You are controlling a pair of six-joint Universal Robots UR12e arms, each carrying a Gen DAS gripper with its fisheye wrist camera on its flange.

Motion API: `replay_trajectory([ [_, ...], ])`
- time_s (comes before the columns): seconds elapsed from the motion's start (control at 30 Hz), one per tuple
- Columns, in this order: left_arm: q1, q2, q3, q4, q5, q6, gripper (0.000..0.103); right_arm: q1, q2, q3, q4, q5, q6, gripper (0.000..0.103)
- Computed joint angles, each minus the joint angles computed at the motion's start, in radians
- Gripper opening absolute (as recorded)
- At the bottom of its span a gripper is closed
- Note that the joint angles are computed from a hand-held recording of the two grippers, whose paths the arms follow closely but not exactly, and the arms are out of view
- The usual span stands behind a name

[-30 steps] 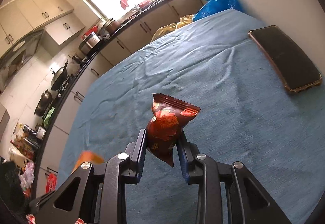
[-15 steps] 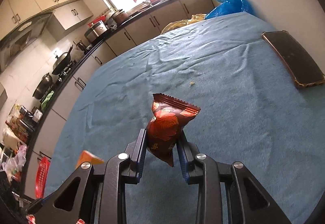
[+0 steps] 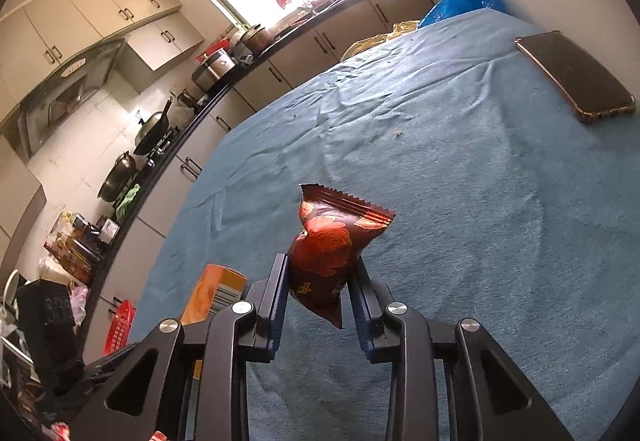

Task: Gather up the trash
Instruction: 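Lift the orange box and red wrapper off the table, then carry the orange box and red wrapper over the red basket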

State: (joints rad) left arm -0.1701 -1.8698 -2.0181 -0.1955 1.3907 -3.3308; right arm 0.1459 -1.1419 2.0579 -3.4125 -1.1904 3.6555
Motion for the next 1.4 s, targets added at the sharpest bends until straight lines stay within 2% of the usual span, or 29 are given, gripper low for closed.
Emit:
replay_trajectory([
  [0.1,-0.001,-0.011,0.006,0.016,0.002,-0.028,0.071,-0.004,0.003,0.001,-0.001,0.011,0.014,0.033],
  [0.2,0.003,-0.015,0.005,0.029,0.003,-0.051,0.045,-0.006,0.004,-0.002,0.012,0.02,0.016,0.034],
  [0.33,0.004,-0.005,-0.01,0.047,0.017,-0.088,0.044,-0.004,0.005,-0.006,0.021,0.02,0.008,0.034],
  [0.5,0.013,0.046,-0.063,0.085,0.013,-0.121,0.044,0.001,0.004,-0.009,0.024,0.008,-0.004,0.033],
  [0.8,0.026,0.127,-0.139,0.132,0.034,-0.121,0.045,0.012,-0.002,-0.004,0.014,-0.027,-0.014,0.032],
  [0.9,0.025,0.144,-0.154,0.142,0.057,-0.112,0.045,0.015,-0.012,-0.003,0.037,-0.027,-0.019,0.031],
  [1.0,0.027,0.157,-0.168,0.151,0.08,-0.1,0.045,0.0,-0.035,0.014,0.086,0.076,-0.023,0.032],
  [1.03,0.03,0.161,-0.173,0.153,0.08,-0.097,0.045,-0.004,-0.051,0.017,0.151,0.121,-0.054,0.032],
  [1.1,0.037,0.165,-0.179,0.147,0.074,-0.094,0.045,0.003,-0.083,0.015,0.286,0.134,-0.135,0.032],
  [1.17,0.041,0.165,-0.182,0.146,0.062,-0.098,0.045,0.018,-0.11,0.008,0.405,0.102,-0.216,0.032],
  [1.23,0.043,0.162,-0.183,0.143,0.053,-0.1,0.045,0.036,-0.124,0.001,0.461,0.054,-0.258,0.032],
  [1.33,0.044,0.159,-0.184,0.141,0.031,-0.099,0.045,0.064,-0.12,-0.01,0.462,-0.032,-0.266,0.033],
  [1.4,0.041,0.16,-0.187,0.142,0.03,-0.091,0.045,0.072,-0.113,-0.016,0.457,-0.057,-0.252,0.035],
])
